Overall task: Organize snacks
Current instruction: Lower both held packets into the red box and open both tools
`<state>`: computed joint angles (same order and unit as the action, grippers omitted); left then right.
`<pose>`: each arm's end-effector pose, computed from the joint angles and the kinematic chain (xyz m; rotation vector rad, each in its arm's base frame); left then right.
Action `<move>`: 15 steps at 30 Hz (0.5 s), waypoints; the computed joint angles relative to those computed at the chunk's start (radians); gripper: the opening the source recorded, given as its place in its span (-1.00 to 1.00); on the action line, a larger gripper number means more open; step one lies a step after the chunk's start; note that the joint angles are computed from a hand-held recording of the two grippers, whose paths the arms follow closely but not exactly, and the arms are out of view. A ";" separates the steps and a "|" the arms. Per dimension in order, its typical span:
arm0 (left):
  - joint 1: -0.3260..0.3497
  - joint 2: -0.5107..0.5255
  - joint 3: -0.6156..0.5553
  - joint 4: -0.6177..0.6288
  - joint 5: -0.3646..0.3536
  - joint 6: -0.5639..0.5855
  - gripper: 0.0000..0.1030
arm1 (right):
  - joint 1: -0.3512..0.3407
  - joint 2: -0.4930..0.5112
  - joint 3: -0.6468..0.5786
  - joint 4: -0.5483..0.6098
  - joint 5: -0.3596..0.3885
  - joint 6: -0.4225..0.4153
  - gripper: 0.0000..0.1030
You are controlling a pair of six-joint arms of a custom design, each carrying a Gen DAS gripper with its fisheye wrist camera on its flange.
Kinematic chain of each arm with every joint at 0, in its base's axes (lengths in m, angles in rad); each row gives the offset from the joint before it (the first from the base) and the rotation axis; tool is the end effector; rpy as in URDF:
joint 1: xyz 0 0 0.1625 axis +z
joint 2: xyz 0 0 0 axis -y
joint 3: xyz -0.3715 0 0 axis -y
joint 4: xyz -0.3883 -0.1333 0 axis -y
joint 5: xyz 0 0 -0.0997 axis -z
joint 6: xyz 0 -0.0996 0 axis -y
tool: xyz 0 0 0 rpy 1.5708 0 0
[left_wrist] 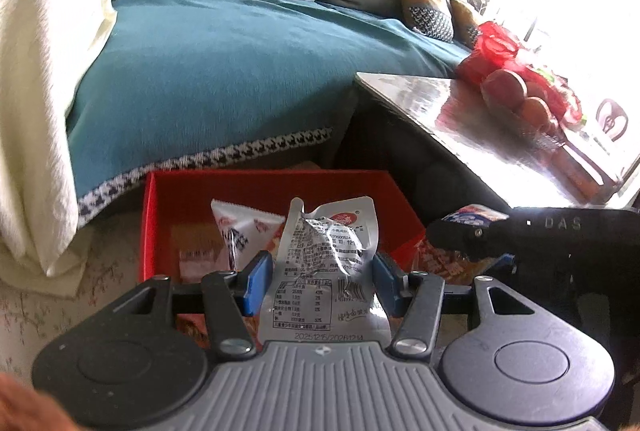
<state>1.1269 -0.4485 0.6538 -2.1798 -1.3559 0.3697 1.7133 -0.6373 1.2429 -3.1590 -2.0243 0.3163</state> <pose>-0.2233 -0.8293 0.1941 1.0824 2.6733 -0.6012 0.1949 -0.7273 0.1958 -0.5364 -2.5198 1.4664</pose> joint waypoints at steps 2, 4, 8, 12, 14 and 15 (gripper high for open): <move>-0.003 0.025 -0.022 -0.011 0.027 0.019 -0.07 | -0.008 0.015 -0.036 0.031 -0.004 -0.001 -0.36; -0.004 0.054 -0.054 -0.007 0.051 0.033 -0.07 | -0.015 0.032 -0.071 0.058 -0.005 -0.006 -0.36; -0.006 0.104 -0.111 0.003 0.089 0.043 -0.07 | -0.022 0.066 -0.140 0.113 -0.014 -0.015 -0.36; -0.005 0.140 -0.149 0.000 0.121 0.060 -0.07 | -0.023 0.095 -0.197 0.177 -0.052 -0.025 -0.36; -0.004 0.157 -0.173 0.013 0.132 0.059 -0.07 | -0.024 0.108 -0.219 0.207 -0.070 -0.027 -0.36; -0.003 0.163 -0.181 0.018 0.137 0.057 -0.07 | -0.025 0.113 -0.227 0.222 -0.075 -0.023 -0.36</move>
